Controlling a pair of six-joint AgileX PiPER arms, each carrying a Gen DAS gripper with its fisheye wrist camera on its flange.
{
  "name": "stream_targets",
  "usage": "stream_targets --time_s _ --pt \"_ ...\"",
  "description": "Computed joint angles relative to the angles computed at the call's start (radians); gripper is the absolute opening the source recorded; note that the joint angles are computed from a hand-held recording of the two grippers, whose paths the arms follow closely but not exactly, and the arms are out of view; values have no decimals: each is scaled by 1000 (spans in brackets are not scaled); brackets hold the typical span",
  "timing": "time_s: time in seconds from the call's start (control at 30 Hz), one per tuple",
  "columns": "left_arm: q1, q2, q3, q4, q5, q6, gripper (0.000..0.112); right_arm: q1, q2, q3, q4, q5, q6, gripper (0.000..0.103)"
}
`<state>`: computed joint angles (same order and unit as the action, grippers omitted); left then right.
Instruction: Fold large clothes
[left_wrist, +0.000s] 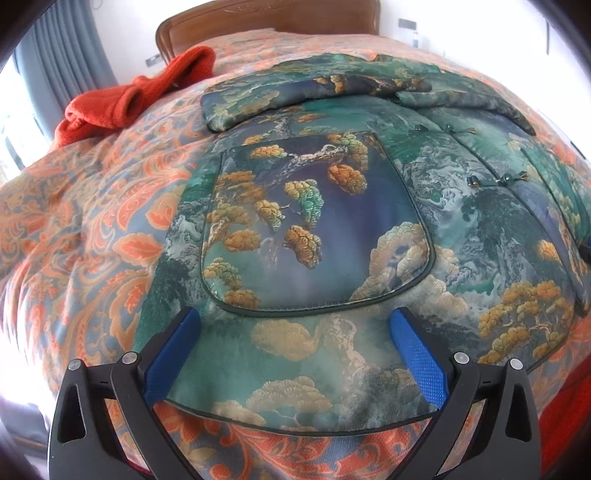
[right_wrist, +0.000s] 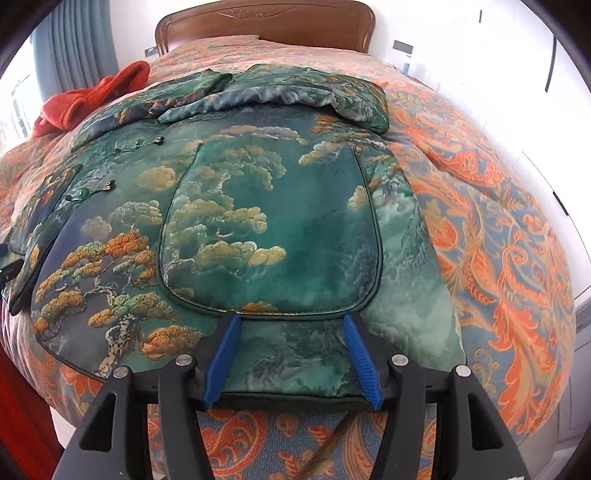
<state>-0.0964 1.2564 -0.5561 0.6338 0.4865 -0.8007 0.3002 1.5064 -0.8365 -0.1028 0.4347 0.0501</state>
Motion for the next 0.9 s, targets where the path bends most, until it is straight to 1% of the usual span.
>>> stream_targets --time_s 0.1,0.17,0.6,0.77,0.9 --pt "-31 0 0 45 32 -72 102 23 6 4 -71 -8 95 59" --pt "-39 -1 -1 52 43 -87 102 33 10 4 -100 -11 138 60" --pt "-42 -4 2 48 49 -97 102 25 13 11 -99 -25 150 60" --pt "-21 4 13 22 25 -85 103 23 12 15 -92 -34 149 60" --pt "-23 18 28 62 0 -137 103 15 13 21 -85 -45 144 60"
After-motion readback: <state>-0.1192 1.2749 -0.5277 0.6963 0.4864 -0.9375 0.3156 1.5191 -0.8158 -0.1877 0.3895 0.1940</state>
